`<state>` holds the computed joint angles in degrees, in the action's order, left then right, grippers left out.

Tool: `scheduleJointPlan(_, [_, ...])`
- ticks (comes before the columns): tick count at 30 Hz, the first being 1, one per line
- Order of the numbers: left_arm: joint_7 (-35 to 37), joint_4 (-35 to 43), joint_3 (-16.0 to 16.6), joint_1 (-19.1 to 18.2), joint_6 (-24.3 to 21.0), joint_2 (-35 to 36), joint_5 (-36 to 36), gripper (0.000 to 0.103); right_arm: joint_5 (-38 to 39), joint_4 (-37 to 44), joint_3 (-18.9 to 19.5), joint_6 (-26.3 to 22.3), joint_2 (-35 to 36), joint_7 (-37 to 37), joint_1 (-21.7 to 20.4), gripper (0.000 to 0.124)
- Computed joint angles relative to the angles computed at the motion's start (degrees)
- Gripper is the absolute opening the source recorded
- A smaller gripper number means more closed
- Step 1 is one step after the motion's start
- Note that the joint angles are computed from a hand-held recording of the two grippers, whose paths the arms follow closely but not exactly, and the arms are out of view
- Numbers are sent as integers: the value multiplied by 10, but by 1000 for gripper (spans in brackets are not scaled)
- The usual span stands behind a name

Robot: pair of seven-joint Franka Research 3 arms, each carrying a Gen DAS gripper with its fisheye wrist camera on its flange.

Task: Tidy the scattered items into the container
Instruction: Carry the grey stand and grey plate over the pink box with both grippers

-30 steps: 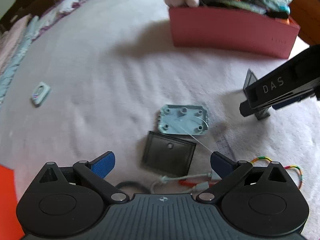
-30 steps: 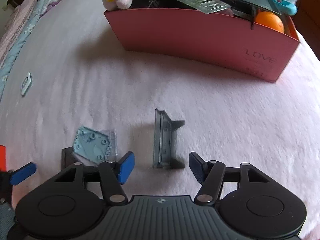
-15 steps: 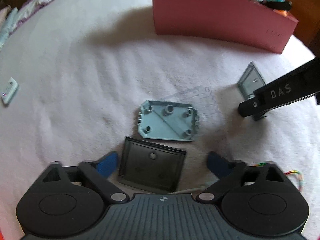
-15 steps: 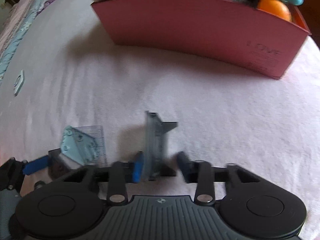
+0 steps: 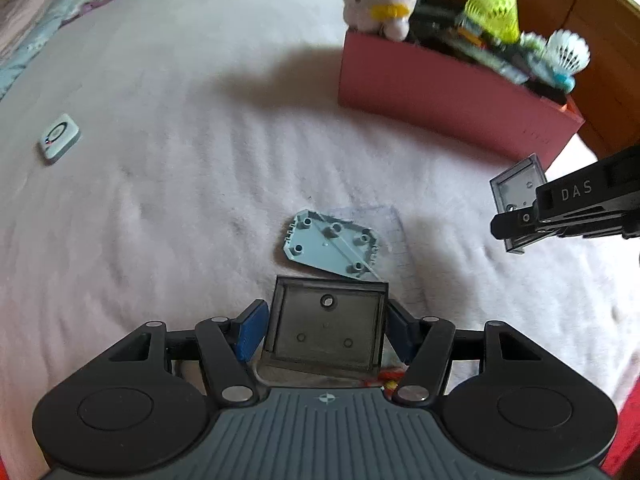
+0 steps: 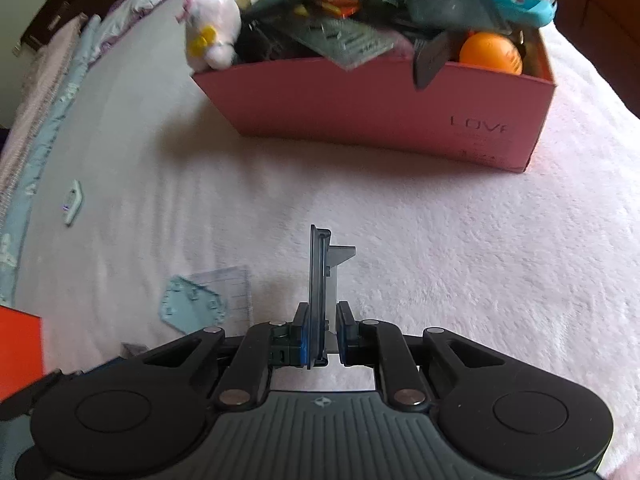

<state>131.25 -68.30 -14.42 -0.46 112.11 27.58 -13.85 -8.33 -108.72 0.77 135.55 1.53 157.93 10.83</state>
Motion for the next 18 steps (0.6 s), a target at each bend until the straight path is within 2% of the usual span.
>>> scheduleJointPlan(8, [-2,-36,-1,11,-7,-56,-36,61,5,-27,15,-3,-55,3,0,15])
scheduleJointPlan(18, [-7,-71,11,1,-18,-129,-60,61,32,-77,36,-1,-144,-6,-17,15])
